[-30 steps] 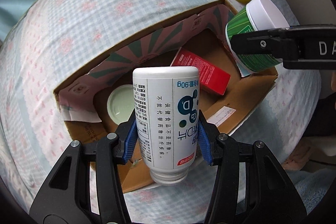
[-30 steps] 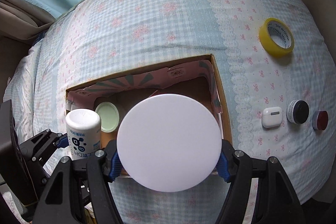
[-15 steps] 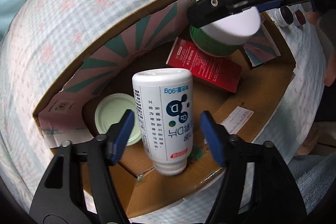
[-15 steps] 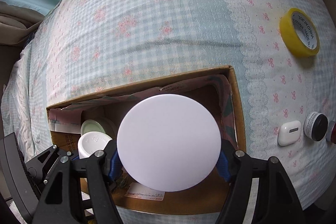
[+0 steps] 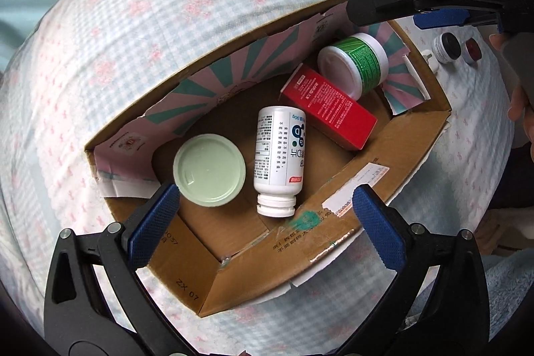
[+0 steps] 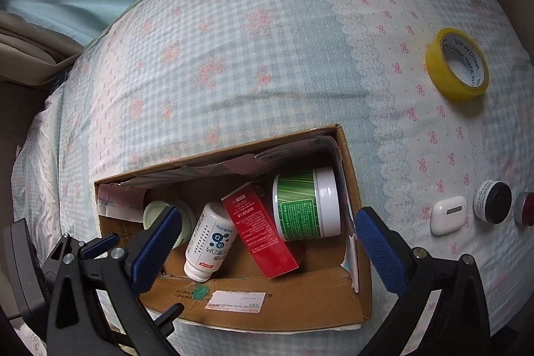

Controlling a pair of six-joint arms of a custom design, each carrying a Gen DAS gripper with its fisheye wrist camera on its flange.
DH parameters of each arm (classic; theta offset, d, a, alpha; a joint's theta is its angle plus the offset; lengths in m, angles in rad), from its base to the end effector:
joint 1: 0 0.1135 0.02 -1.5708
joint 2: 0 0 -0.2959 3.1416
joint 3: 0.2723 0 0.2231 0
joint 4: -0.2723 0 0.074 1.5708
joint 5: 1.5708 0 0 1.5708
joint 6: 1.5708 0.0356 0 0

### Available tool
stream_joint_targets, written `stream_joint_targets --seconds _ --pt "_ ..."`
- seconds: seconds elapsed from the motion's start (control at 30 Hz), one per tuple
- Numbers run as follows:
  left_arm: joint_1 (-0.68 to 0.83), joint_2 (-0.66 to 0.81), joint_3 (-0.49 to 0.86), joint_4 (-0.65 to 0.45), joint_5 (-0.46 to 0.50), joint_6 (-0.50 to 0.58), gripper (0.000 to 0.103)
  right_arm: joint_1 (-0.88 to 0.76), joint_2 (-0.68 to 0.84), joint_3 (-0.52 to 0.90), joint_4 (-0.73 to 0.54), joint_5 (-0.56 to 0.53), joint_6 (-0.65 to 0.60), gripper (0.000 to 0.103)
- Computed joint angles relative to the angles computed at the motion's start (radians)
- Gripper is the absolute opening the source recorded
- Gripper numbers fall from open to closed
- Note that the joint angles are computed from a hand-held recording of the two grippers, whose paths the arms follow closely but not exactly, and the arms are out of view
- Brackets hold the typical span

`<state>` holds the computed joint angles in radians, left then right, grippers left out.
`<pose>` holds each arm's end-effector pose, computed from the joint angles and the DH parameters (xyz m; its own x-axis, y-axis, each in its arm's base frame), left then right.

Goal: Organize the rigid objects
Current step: 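Carry both held items over the box and release them inside, then raise both open tools away from the box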

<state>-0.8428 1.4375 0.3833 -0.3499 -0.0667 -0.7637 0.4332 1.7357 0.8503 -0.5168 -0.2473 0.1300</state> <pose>0.1063 -0.1157 0.1416 -0.9840 0.0669 -0.1653 0.0789 0.9946 -0.0673 0.2407 0.1209 0.1700 -0.9448 -0.2985 -0.1351 -0.3245 0.9091 0.2610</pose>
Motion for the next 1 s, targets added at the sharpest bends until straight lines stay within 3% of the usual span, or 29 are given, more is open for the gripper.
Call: stream_joint_targets --seconds 0.3,0.4,0.5,0.67,0.83,1.0 --pt "-0.174 -0.12 0.137 -0.245 -0.108 -0.194 0.103 0.011 -0.2 -0.015 -0.118 0.015 -0.009 0.103" --pt "-0.243 -0.189 0.229 -0.405 -0.154 -0.287 0.103 0.022 -0.295 -0.003 -0.183 0.02 0.0 0.103" --pt "-0.369 -0.263 0.33 -0.603 -0.216 -0.441 0.103 0.044 -0.393 0.022 -0.264 0.04 0.014 0.103" --pt "-0.611 -0.26 0.479 -0.848 -0.307 -0.739 0.103 0.085 -0.545 0.089 -0.415 0.084 0.029 0.103" --pt "-0.811 -0.21 0.61 -1.007 -0.355 -0.993 0.103 0.128 -0.672 0.169 -0.57 0.143 0.039 0.103" --pt "-0.919 -0.129 0.748 -1.105 -0.391 -1.123 0.103 0.077 -0.792 0.238 -0.729 0.187 -0.012 0.103"
